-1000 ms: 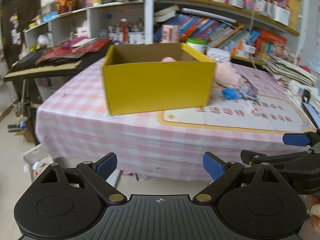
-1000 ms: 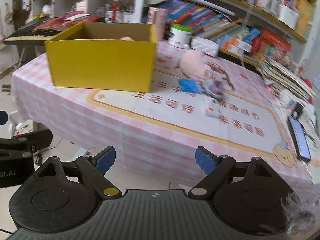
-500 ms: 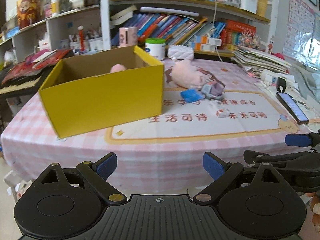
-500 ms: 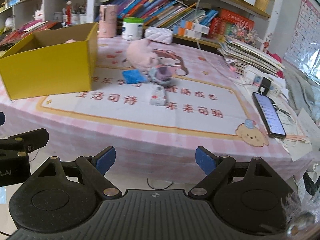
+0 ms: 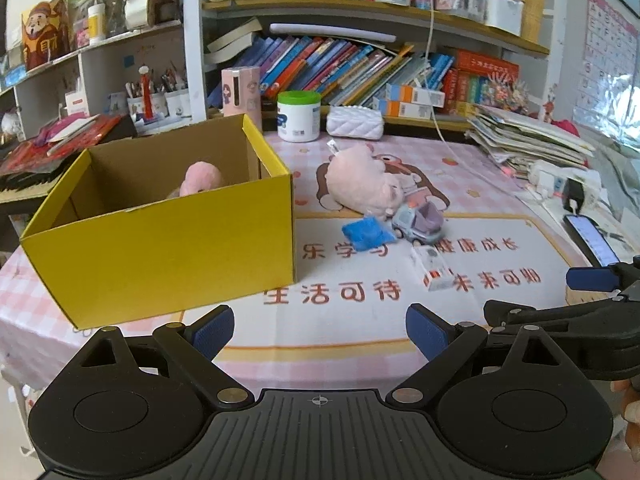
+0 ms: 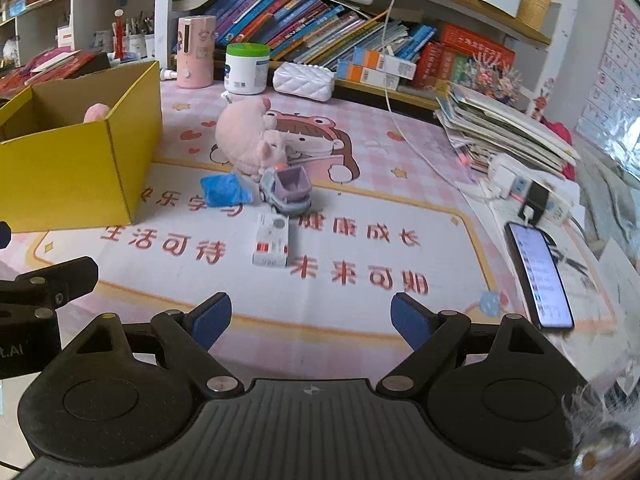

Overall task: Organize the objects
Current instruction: 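Lower the right tool onto the small white card box and close on it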

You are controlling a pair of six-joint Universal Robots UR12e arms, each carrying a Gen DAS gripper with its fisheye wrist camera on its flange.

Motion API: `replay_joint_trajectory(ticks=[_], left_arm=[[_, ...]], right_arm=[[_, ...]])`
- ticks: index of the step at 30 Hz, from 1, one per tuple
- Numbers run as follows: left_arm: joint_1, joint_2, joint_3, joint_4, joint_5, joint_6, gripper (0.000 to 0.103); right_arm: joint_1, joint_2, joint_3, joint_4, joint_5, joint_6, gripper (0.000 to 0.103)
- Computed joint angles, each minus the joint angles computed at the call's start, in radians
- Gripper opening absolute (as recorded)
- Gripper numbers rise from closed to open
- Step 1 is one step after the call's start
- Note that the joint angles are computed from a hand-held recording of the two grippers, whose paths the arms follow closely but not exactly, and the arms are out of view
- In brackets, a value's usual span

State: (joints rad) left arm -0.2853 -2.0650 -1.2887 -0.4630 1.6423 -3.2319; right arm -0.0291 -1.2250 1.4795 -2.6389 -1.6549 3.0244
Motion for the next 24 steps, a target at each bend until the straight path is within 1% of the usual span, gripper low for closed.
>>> replay_joint_trajectory(ticks=[3,5,13,18,24], left_arm=[[-0.005,-0.021,0.032,-0.019,0.020,-0.021,0.095],[-0.009,-0.035,0.054,-0.035,0.035,-0.038,0.095],[-0.023,-0.074,0.118,-0.106,0.105,-0.107,0.095],[-0.030,-0.084,0.137,-0.139,0.157,-0.150,0.094],[-0.036,-0.085,0.144,-0.160,0.212,-0.190,0.095]], right_arm=[[-0.010,0.022,-0.033,0.014,0.030,-0.023,0.083],[-0.016,0.037,-0.053,0.023,0.048,-0.040,0.076],[-0.040,0.100,-0.146,0.110,0.141,-0.092,0.061],[-0.046,0.136,-0.201,0.167,0.197,-0.124,0.060],[-0.047,0.181,-0.266,0.237,0.232,-0.141,0.060]])
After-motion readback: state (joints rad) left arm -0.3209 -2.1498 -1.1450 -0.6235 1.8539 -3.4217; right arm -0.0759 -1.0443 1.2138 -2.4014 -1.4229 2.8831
